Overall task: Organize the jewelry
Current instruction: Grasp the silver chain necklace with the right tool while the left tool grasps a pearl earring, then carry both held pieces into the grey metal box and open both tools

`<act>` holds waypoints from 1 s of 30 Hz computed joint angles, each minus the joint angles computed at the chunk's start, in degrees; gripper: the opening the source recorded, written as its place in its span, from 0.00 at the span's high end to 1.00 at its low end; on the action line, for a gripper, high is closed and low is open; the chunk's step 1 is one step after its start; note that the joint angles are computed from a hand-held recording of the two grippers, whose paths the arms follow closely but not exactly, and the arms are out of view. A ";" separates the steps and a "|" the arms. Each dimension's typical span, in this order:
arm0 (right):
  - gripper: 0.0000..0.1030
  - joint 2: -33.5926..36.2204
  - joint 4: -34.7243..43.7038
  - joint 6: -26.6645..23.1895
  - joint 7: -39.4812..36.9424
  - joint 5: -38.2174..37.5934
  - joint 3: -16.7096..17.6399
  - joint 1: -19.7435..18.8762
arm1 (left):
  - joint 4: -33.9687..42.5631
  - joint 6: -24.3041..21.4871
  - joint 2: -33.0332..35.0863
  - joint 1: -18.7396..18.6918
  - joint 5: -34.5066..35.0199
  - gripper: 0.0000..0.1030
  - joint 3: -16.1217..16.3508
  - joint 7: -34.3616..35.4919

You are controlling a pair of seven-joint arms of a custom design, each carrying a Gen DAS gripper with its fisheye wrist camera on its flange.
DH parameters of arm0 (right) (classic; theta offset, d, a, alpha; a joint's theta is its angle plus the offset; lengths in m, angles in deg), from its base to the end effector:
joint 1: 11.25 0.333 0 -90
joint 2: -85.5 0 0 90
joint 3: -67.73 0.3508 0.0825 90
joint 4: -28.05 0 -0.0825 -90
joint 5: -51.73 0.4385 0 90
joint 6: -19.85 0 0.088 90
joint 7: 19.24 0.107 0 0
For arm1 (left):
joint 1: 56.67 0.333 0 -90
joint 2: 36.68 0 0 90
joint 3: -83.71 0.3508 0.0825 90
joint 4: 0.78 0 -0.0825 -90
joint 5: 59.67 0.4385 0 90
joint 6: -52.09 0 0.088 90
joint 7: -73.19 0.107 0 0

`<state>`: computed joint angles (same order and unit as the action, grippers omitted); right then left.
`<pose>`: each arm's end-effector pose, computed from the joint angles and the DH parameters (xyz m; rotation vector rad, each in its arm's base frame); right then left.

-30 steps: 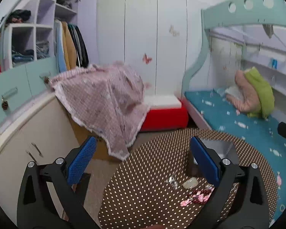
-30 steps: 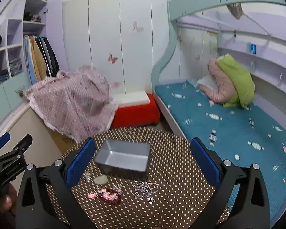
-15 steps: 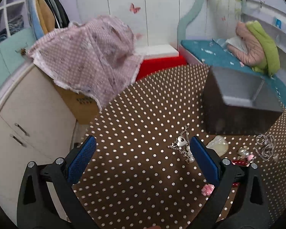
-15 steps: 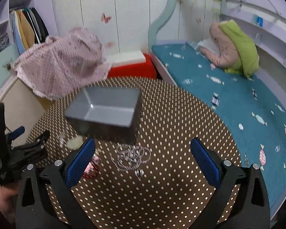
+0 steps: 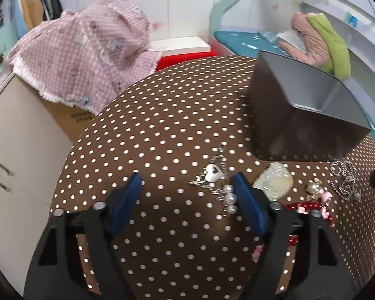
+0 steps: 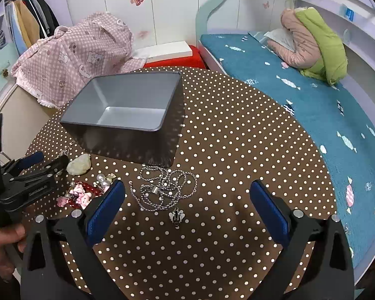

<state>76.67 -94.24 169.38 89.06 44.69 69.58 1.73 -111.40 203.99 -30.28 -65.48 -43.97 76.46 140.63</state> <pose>0.5761 0.1562 0.5585 -1.8540 1.8058 -0.5167 0.6542 -0.1929 0.5090 -1.7881 1.9429 -0.6365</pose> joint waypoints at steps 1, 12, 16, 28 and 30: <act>0.07 0.38 0.13 0.00 -0.68 0.67 -0.17 0.16 | -0.18 0.34 -0.09 -0.06 -0.01 0.39 -0.07 0.06; 0.51 3.74 0.75 1.81 -8.35 2.60 0.29 0.94 | -2.72 2.67 -2.23 1.10 -15.41 0.92 -1.90 12.34; 0.80 3.69 1.12 1.15 -13.08 4.87 0.32 1.61 | -3.67 3.16 -3.17 1.22 -17.65 0.92 -1.99 13.95; 0.86 -1.22 -1.12 2.92 -27.40 24.53 -3.38 3.81 | -6.09 5.55 -7.67 1.99 -20.87 0.92 -2.15 16.03; 0.86 -1.77 -0.50 2.87 -28.98 26.36 -3.66 4.03 | -5.97 6.19 -8.39 2.15 -20.91 0.92 -2.21 16.23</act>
